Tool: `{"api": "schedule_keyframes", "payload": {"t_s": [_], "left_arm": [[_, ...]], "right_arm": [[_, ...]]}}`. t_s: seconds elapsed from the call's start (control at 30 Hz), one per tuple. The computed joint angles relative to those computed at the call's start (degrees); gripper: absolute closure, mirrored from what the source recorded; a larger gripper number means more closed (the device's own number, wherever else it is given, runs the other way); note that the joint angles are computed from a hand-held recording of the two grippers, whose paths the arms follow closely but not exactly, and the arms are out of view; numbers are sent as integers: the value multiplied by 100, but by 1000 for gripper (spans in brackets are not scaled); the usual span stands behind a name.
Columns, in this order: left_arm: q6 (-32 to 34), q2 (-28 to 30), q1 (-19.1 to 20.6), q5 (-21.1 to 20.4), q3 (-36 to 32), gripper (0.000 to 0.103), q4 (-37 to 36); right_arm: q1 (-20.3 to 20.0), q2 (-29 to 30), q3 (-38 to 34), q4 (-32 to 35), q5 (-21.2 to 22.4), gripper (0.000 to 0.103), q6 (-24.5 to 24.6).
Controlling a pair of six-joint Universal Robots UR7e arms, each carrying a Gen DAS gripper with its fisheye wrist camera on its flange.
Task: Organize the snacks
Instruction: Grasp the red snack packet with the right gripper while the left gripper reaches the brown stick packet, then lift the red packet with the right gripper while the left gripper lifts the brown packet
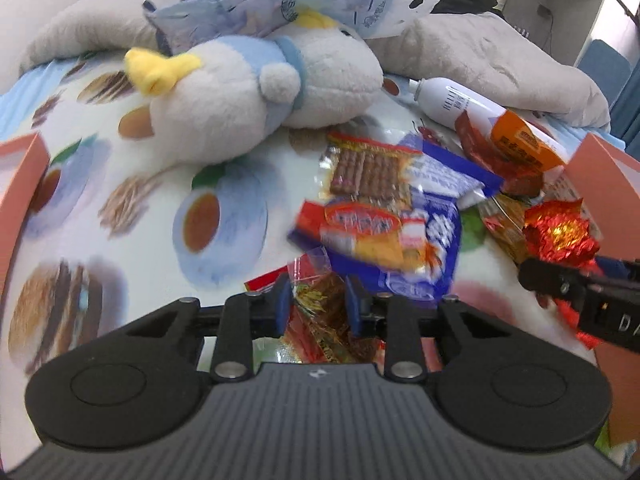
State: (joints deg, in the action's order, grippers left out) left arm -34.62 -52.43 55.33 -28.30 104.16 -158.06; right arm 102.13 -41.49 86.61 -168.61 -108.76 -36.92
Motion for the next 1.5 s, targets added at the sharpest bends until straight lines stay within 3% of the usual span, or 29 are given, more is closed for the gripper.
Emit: {"api": "schedule_keyframes", "payload": {"t_s": [0.27,0.5,0.77,1.23,1.5], "left_arm": [[-1172,-327,-486,-44,645,88,341],[-2218,-528,-914,27,997,90,960],[-2860,-660,-1292,84,1155,95,1355],[-2976,-800,-1561,300,883,96,1869],[-2488,-755,-1632,419,511,96,1836]], "right_arm": [[-62,-631,846,30,79,50,-211],[-134,-1150,1468,161,-5,50,-227],[-143,-1498,1777,233,-31,50,-386],[-27,-1710,1674,378,106,50,-346],[95,-1829,1416,544,312,50,-269]]}}
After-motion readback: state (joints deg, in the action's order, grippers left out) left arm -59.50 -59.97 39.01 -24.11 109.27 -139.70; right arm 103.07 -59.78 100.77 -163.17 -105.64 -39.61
